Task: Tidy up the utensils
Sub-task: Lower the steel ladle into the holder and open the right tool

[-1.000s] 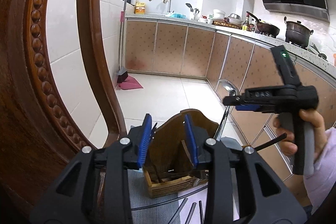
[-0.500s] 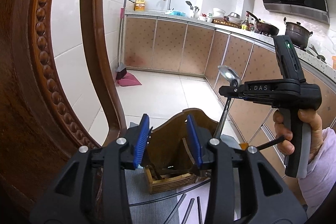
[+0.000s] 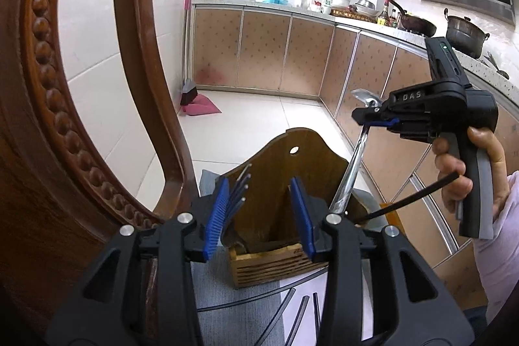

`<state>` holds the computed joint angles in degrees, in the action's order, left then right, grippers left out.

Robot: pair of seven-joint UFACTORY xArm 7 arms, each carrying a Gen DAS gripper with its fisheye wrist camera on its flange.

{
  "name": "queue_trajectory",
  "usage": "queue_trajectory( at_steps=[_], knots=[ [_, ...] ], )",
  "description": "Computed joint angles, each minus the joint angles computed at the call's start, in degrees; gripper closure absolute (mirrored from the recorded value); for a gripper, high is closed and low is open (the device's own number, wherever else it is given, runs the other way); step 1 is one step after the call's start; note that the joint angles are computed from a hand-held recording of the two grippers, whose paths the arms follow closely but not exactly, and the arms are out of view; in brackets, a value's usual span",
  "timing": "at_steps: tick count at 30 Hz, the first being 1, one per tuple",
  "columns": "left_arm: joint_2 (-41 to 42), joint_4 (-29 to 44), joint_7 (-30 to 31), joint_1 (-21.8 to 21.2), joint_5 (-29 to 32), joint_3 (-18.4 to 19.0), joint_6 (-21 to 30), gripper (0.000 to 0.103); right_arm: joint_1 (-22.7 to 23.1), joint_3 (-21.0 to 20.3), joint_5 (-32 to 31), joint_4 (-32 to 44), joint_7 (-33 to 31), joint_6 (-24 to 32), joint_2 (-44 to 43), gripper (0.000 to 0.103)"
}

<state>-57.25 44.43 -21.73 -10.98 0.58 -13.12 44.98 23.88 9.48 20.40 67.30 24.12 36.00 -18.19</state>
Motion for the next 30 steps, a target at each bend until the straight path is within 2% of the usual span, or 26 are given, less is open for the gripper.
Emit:
queue_trajectory(
  at_steps=[2,5,9,12,17,19,24,26,30],
  knots=[
    [0.43,-0.03,0.01,0.00,0.15,-0.26,0.04,0.065,0.37,-0.54,1.13,-1.60,-1.18,-2.17,-1.41,0.095],
    [1.09,-0.21,-0.16,-0.29,-0.03,-0.30,0.08,0.065,-0.41,0.72,-1.83,-2.35,-0.83,-4.17,-3.23,0.096],
    [1.10,-0.26,-0.29,-0.81,0.00,-0.56,-0.18,0.065,-3.15,4.67,-10.76,-1.08,2.72,-6.54,-4.65,0.098],
    [0.68,-0.02,-0.26,-1.06,0.07,-0.57,-0.36,0.065,-6.26,9.65,-21.38,0.35,5.45,-7.19,-4.98,0.098],
    [-0.26,-0.07,-0.27,-1.27,-0.13,-0.32,-0.49,0.061,-5.11,14.71,-33.64,4.55,1.42,-1.22,-2.08,0.097],
    [-0.67,-0.17,-0.37,-1.26,-0.29,-0.24,-0.27,0.061,-3.52,14.87,-35.04,6.24,-0.40,2.34,-0.77,0.097],
    [-1.56,-0.29,-0.57,-1.49,-1.00,0.14,0.09,0.059,-0.77,13.15,-34.39,6.86,-1.17,4.77,-0.26,0.094],
    [-2.08,-0.26,-0.60,-1.47,-1.07,0.07,0.40,0.059,-0.47,13.04,-34.89,6.80,-0.96,5.38,-0.38,0.085],
    [-2.57,0.03,-0.50,-1.61,-1.22,-0.16,0.85,0.056,0.34,13.67,-35.38,5.35,0.27,5.90,-2.84,0.081]
  ],
)
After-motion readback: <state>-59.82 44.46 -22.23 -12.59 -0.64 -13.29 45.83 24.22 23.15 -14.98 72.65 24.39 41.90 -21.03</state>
